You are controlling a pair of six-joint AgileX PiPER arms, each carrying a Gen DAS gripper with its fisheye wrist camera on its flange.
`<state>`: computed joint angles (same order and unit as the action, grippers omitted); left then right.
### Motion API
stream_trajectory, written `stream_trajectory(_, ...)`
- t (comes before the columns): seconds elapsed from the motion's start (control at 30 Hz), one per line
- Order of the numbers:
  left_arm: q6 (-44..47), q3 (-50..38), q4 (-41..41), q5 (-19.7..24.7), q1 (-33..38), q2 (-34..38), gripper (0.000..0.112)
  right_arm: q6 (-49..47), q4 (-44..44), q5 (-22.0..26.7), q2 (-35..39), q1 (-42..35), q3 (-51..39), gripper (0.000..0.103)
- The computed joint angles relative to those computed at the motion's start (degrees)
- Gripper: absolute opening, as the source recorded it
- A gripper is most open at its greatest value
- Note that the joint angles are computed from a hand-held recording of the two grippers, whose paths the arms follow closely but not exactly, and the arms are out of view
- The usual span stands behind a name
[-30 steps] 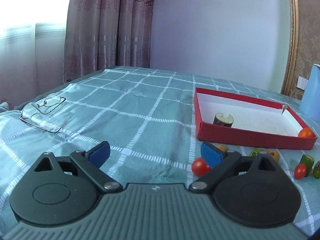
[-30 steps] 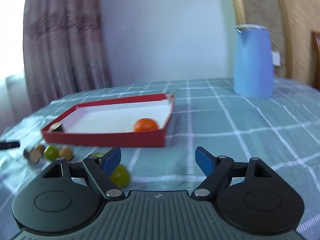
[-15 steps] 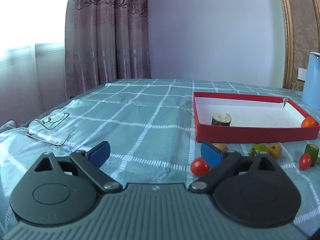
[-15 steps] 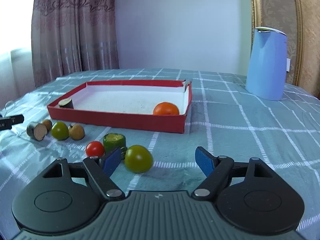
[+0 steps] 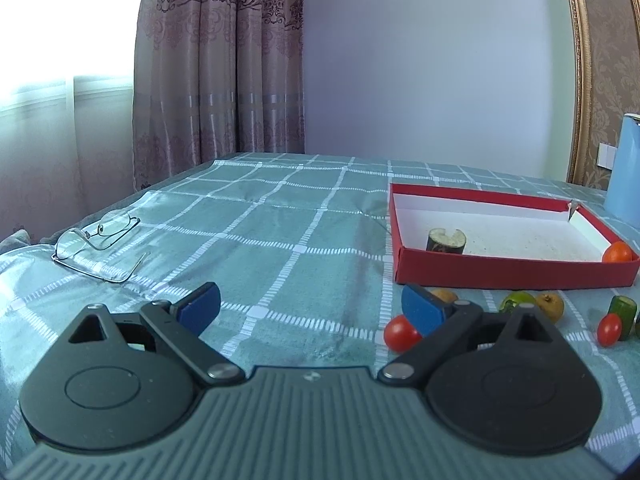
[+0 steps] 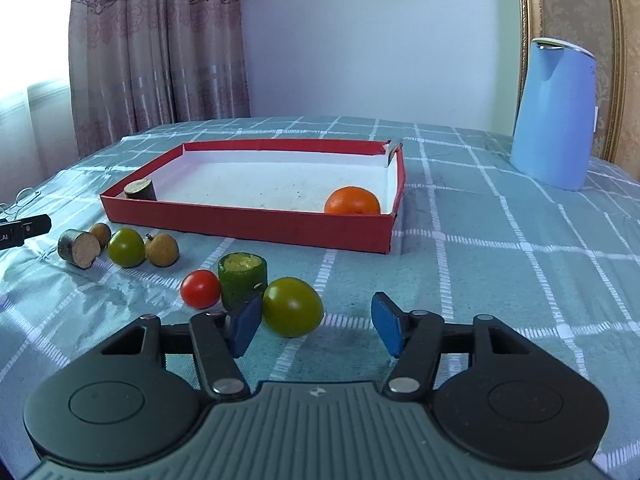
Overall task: Organize fruits
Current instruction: 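Grasp the green tomato with the right tool, then drop the green tomato into the red box beside the orange with the right tool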
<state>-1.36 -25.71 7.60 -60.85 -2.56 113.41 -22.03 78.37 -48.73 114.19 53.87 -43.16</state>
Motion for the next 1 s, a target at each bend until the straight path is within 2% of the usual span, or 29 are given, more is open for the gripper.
stream_trajectory(0.23,0.23,0.00,-0.57,0.42,-0.18,-0.15,0.097,-0.11,-2.86,2.79,-0.04,-1.40,-0.65,0.045)
stream_trajectory(0.47,0.11,-0.08,-0.46,0.65,0.00,-0.14,0.097,4.35,-8.10,4.87,-0.24,-3.22,0.07,0.033)
stream_trajectory(0.63,-0.03,-0.21,-0.63,0.79,-0.10,-0.04,0.097,3.10,-6.46,3.68,0.07,-2.40,-0.31,0.033)
stream_trajectory(0.83,-0.29,-0.41,0.03,1.32,0.28,-0.15,0.097,4.14,-5.52,-1.61,-2.61,-0.61,1.29,0.032)
stream_trajectory(1.0,-0.27,-0.31,-0.12,0.97,0.18,-0.05,0.097,-2.72,-5.51,-0.10,-3.38,-4.59,-3.30,0.033)
